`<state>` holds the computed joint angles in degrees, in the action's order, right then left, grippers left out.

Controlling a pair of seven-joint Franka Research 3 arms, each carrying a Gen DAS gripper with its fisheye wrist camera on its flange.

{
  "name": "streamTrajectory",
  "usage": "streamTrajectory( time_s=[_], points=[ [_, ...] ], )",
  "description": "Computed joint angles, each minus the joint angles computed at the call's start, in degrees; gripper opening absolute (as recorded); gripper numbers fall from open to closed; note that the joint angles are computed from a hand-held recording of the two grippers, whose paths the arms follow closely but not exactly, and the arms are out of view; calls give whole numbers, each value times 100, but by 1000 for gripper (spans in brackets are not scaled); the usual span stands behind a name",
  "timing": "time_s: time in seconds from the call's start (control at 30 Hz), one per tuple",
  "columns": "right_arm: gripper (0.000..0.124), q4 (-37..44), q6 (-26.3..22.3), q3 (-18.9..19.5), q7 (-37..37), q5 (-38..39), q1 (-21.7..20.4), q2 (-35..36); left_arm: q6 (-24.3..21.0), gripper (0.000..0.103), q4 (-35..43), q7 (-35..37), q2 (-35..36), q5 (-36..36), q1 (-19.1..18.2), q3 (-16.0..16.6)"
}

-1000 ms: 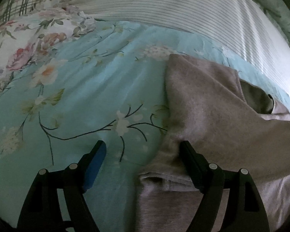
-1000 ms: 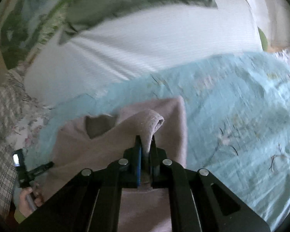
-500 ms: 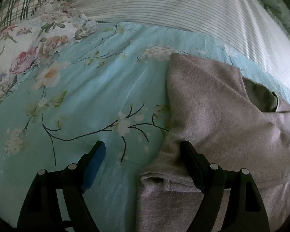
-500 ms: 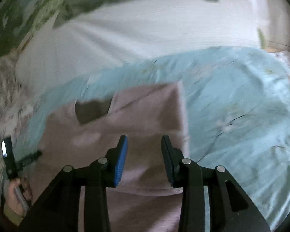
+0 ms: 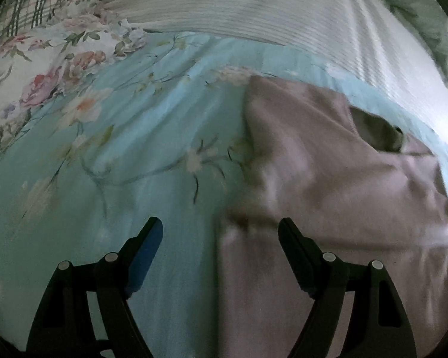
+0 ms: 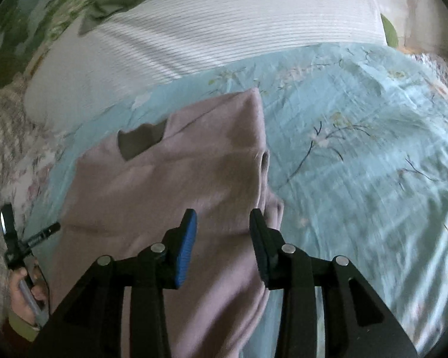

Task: Fold small clothes

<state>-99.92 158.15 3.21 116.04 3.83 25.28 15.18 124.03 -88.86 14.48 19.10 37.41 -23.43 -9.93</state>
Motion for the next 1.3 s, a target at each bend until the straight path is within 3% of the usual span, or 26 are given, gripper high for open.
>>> streamTrajectory(
  time_s=[0.1, 0.2, 0.3, 0.4, 0.57, 0.63, 0.67, 0.77, 0.87, 1.0, 1.17, 1.3],
  points=[
    [53, -422, -67, -66, 284, -506, 239, -362, 73, 80, -460, -112, -394, -8, -77, -120],
    [54, -907, -188, -13, 634, -1140, 404, -745, 157, 80, -981, -248, -817, -48, -131, -286],
    [56, -1234, -702, 140, 1030, -1996, 522, -1054, 146, 80, -1367, -334, -1130, -74, -180, -451],
    [56, -1582, -1233, 329, 1278, -2560, 497, -1339, 199, 80, -1809, -325, -1479, -197, -194, -606],
    [57, -2475, -1427, 538, 2173, -3026, 48, -2222, 434, 80, -2687, -337, -2201, -545, -193, -819],
    [57, -2911, -962, 496, 2141, -2613, -120, -2574, 621, 80, -3019, -410, -2488, -629, -201, -907],
    [57, -3280, -389, 335, 1838, -1944, -68, -2787, 743, 80, -3189, -456, -2625, -645, -198, -944],
    [57, -3928, 681, -520, 163, 535, 812, -3042, 1517, 80, -3875, -549, -3133, -784, -179, -981],
    [57, -4085, 744, -887, -975, 1705, 1372, -3167, 1790, 80, -4260, -538, -3433, -1010, -188, -1072],
    [59, -4248, 498, -904, -1859, 2242, 1502, -3385, 2096, 80, -4601, -265, -3697, -1442, -311, -1086],
    [61, -4404, -159, -999, -2984, 2892, 1588, -3513, 2332, 80, -4959, 252, -3856, -2182, -553, -987],
    [61, -4344, -184, -1210, -4018, 4029, 1798, -3241, 2702, 80, -5165, 770, -3827, -2805, -710, -767]
  ],
)
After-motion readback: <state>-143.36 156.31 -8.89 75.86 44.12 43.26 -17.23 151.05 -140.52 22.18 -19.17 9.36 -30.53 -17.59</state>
